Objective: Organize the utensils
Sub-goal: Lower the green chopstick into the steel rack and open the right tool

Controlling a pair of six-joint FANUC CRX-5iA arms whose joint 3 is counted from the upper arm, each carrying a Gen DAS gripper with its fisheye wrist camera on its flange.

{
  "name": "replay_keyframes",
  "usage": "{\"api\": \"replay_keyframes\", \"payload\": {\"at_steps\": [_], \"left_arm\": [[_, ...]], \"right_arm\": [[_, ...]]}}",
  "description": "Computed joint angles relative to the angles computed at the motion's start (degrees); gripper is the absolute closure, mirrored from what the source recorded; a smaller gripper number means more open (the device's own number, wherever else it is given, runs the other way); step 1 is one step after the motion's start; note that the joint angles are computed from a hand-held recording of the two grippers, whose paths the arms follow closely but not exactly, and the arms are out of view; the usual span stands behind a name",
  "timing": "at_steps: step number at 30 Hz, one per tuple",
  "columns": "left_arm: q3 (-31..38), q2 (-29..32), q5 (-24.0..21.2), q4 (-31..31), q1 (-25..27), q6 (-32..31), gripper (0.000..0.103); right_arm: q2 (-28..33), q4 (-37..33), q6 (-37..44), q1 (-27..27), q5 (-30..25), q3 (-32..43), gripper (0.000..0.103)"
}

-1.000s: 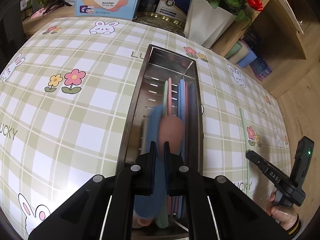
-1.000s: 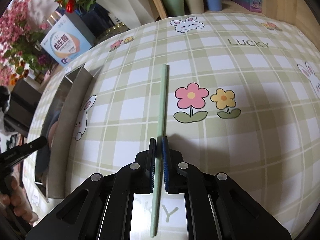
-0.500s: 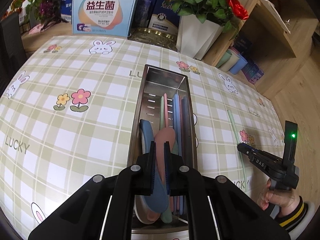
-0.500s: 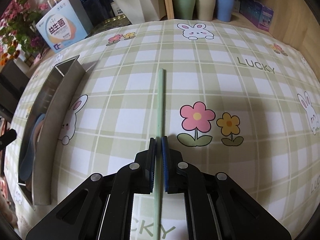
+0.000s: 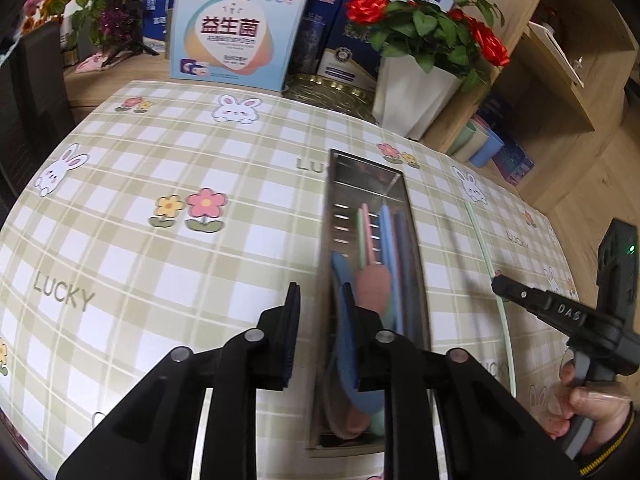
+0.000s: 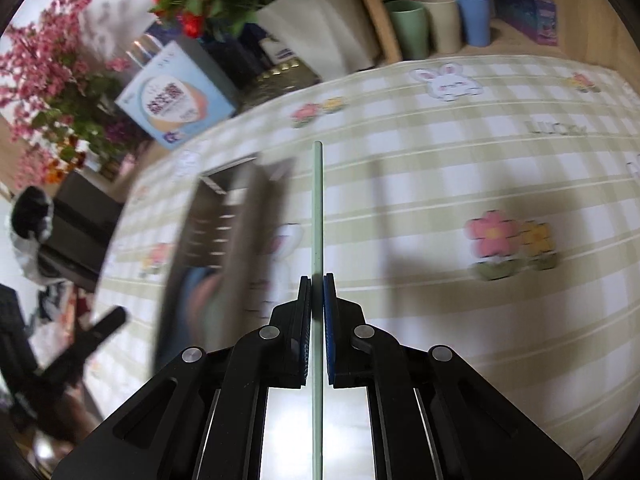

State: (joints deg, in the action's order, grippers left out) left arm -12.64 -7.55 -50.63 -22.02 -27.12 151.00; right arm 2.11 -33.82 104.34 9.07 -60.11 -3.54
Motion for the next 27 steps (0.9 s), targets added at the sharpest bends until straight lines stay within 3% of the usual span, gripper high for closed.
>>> {"api": "replay_keyframes", "payload": {"at_steps": [7, 9, 12, 18, 27], "left_arm": [[-1.75, -3.12, -3.73, -2.70, -0.42, 0.95, 0.056], [-1.96, -3.98, -4.86, -4.22, -1.07, 1.57, 0.045], [-2.15, -5.24, -6.23, -6.34, -2.01, 2.59, 0.020], [-1.94, -6.66, -8.43, -7.96, -2.46, 2.60, 0.011], [-0.87, -7.62, -10.80, -8.74, -3.55, 1.81, 0.009]], "right_arm": [[-0.62, 0.55, -6.01, 7.12, 1.23, 0.18, 0.097], [-0.33, 1.48, -7.49, 8.90, 1.61, 0.31, 0.097], [-0.43, 4.12, -9.90, 11.59, 3.29, -0.49, 0.097], [0.13, 9.20, -15.17, 14.80, 5.72, -1.69, 0.097], [-1.71, 8.67, -14.83, 14.48, 5.20, -1.82, 0.095]]}}
